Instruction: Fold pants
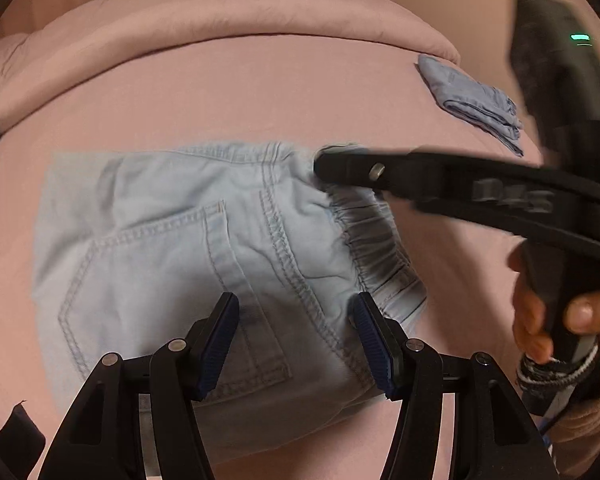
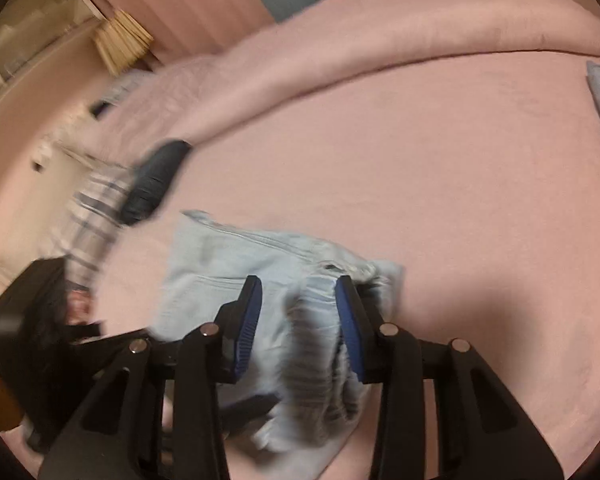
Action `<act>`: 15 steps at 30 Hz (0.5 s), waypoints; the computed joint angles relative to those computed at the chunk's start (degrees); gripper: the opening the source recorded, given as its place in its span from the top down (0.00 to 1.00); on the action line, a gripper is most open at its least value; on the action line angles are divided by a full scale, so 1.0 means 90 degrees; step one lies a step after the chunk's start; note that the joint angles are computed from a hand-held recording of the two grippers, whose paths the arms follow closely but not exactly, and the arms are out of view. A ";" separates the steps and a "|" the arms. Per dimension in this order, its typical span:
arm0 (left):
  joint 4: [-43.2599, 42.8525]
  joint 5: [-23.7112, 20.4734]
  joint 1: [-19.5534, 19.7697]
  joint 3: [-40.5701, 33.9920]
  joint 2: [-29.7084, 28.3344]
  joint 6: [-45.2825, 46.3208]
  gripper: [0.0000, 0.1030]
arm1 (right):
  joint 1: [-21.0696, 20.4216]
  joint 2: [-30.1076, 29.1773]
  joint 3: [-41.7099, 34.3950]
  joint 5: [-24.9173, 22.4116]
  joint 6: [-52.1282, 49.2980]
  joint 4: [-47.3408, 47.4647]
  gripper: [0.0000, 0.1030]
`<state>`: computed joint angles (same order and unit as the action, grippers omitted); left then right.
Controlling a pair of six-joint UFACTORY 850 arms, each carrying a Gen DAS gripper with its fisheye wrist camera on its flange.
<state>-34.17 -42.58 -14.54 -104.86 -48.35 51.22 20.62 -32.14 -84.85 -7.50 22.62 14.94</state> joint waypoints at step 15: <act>-0.0459 0.0811 0.0282 0.0657 0.0600 0.0513 0.34 | 0.0032 0.0150 -0.0007 -0.0381 0.1679 -0.1211 0.51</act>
